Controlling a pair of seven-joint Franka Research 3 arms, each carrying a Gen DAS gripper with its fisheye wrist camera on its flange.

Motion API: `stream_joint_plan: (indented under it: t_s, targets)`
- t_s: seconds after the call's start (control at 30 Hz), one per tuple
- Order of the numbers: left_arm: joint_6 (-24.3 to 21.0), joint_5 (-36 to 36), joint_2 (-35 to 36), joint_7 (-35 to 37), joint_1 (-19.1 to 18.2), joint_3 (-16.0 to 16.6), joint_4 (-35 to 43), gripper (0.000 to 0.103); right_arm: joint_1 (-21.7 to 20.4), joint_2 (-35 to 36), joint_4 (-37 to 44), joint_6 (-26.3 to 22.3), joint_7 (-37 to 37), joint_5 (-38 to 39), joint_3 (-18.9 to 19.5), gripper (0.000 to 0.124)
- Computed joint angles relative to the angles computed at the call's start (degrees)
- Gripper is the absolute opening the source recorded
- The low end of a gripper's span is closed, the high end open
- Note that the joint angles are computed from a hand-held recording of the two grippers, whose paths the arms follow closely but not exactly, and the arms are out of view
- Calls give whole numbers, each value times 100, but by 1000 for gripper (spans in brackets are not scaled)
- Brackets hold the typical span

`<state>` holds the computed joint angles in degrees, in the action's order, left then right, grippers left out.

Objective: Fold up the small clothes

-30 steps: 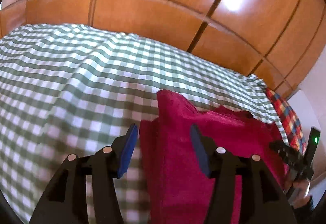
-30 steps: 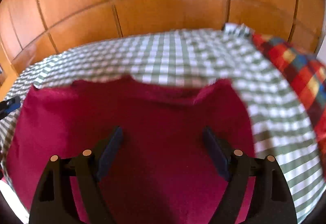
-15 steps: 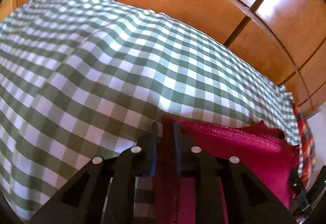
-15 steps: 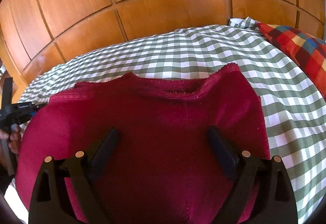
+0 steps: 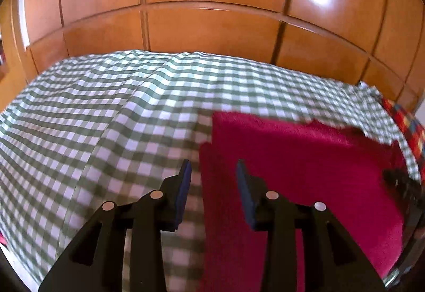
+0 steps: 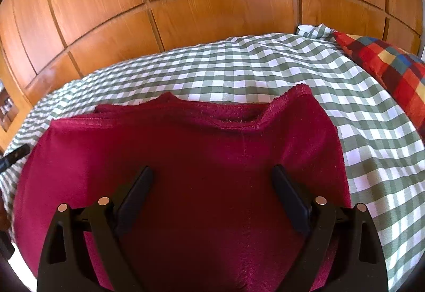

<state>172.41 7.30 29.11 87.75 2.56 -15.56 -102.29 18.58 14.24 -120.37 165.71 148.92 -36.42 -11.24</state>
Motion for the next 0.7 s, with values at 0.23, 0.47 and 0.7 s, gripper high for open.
stream_joint_plan:
  t_s: [0.23,0.47,0.7]
  targets:
    - [227,275,-250,-54,-222,229,-454,36,-225,-252,70,-200,-428,475,205,90]
    - [235,444,-280,-182,-276,266,-557,39,-652,-167,169,-395,-876,1332,370,90]
    - [133,495,-200,-221,-288,260,-490,42,-814,114,42,58,-1595,2597,331,90]
